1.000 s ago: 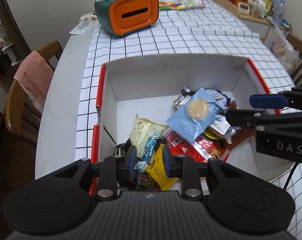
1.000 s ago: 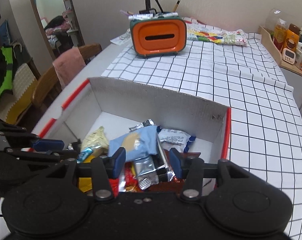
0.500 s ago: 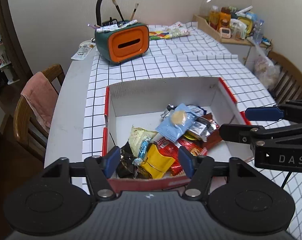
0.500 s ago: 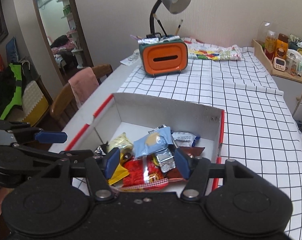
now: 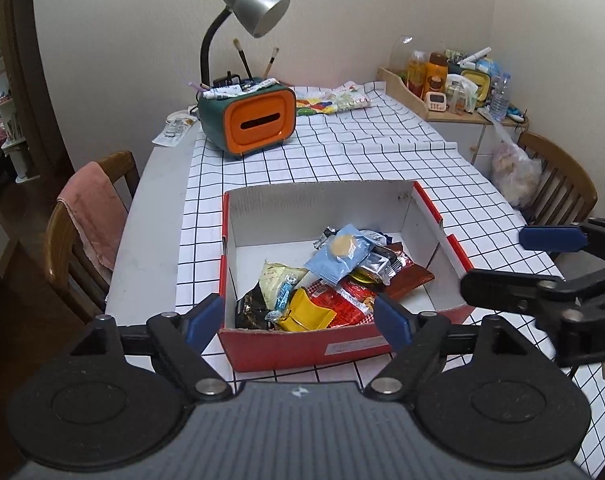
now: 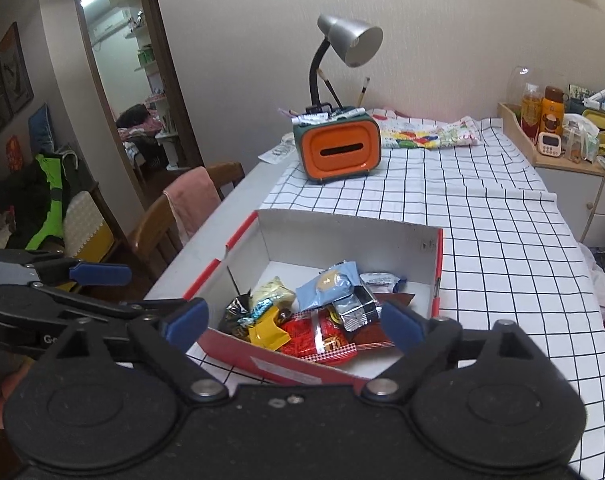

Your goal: Organize snacks

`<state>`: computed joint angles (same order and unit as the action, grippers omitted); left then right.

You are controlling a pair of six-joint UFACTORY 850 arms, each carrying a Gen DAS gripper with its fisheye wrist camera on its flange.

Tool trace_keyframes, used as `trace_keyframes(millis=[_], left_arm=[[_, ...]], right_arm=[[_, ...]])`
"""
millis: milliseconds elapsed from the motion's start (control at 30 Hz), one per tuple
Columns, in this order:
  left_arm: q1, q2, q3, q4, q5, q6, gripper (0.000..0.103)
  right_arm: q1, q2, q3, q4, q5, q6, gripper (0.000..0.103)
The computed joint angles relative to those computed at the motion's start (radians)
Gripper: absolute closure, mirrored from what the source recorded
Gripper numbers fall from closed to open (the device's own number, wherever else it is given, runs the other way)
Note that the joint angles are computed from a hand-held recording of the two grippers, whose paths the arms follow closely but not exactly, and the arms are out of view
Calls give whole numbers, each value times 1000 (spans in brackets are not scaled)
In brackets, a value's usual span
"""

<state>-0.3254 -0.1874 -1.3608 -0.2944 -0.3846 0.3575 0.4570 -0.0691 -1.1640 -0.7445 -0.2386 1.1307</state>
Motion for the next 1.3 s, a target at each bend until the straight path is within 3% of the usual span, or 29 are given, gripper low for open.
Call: trace_keyframes(millis=[333, 600, 1300], left_arm=[[0, 66, 59, 0, 14, -23, 18], [8, 94, 87, -111, 26, 63, 1], [-9, 80, 32, 31, 6, -109, 0]], right_arm=[[37, 60, 54, -214, -27, 232, 0], [49, 84, 74, -272, -35, 297, 0], [21, 91, 51, -114, -15, 178, 0]])
